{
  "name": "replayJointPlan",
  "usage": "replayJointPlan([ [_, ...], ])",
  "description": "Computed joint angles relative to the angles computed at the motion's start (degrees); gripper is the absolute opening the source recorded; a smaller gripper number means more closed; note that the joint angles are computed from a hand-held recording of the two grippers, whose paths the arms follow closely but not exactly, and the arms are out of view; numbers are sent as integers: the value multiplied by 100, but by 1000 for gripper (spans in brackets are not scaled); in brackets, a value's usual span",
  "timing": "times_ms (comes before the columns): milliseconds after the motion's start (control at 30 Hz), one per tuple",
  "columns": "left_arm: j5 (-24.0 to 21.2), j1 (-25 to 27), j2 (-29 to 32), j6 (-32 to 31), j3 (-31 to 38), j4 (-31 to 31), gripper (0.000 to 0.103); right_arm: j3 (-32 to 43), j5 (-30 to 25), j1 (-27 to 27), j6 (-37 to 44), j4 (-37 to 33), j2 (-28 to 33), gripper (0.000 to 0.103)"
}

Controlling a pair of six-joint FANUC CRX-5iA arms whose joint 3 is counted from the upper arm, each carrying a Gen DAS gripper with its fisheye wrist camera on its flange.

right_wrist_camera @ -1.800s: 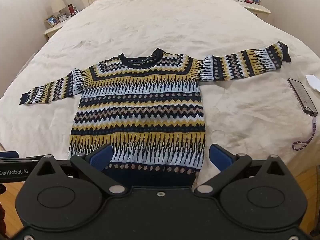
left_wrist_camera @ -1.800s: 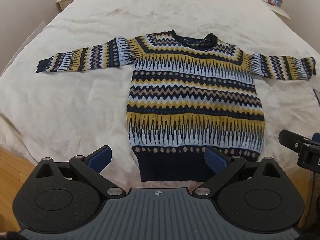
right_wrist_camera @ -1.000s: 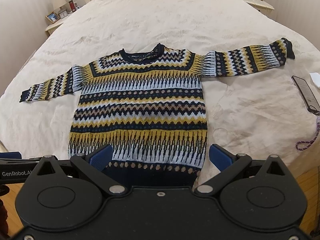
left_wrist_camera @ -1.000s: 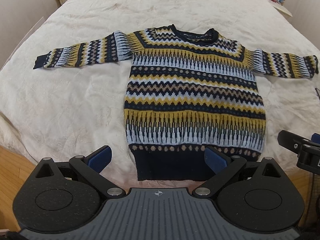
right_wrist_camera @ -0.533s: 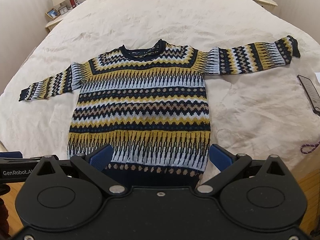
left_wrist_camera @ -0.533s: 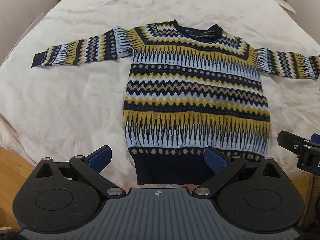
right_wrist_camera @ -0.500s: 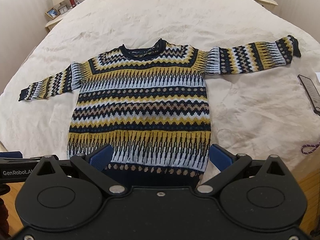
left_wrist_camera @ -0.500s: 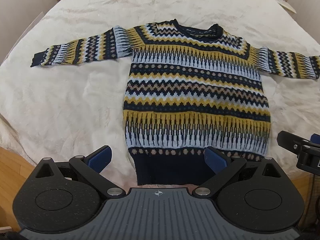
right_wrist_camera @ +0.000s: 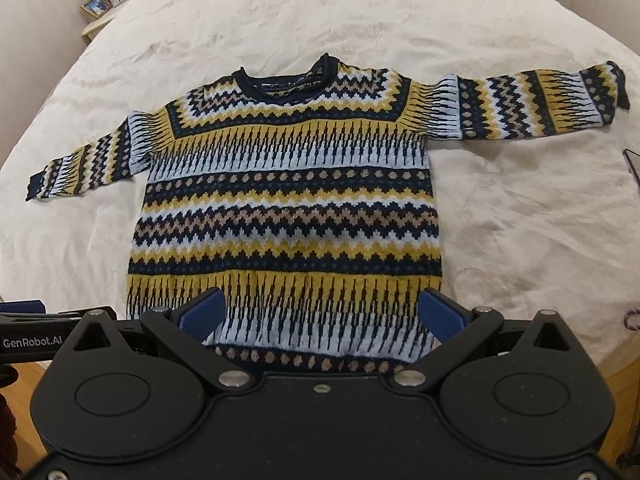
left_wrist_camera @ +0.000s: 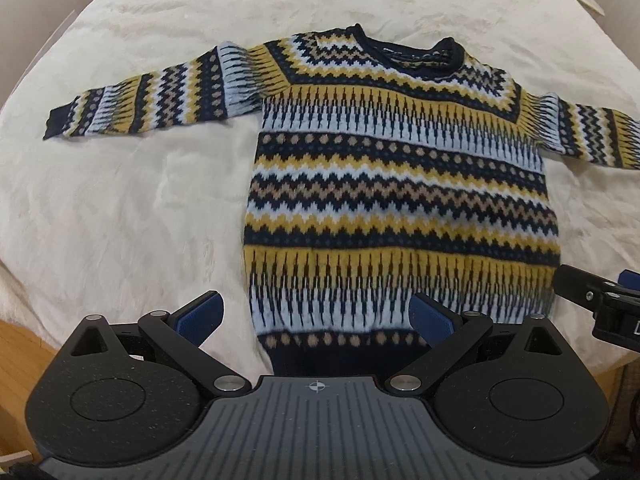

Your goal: Fold small clothes

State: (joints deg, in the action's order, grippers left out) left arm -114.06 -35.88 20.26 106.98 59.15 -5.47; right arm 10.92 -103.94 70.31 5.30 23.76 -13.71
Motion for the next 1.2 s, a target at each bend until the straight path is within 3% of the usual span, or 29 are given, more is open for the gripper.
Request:
replayJointPlan([
  [267,-81,186,832,-280,1353,-68,101,254,280,-844,686,-145,273,102],
  [467,730,237,976,-431,1790,-400,100,186,543,-1207,542,164,295,102],
  [667,2647,250,322,-816,589,-443,100,-263,845,-1225,179,1013,176,102],
  [800,2611,191,672,-1119,1066,-432,100,-713,973,-1104,-95,1866,36,102],
  [967,3273,192,325,-925,338,-103,100,-1303,1137,-1124,-116,2876,-152,103],
  [1100,3512,104,216,-515,113,-77,100,-1523,1538,-1447,315,2794,-383,103],
  [1200,3315,-46,343,-71,347,-231,100,-1520,1754,-1840,647,2320,-536,103],
])
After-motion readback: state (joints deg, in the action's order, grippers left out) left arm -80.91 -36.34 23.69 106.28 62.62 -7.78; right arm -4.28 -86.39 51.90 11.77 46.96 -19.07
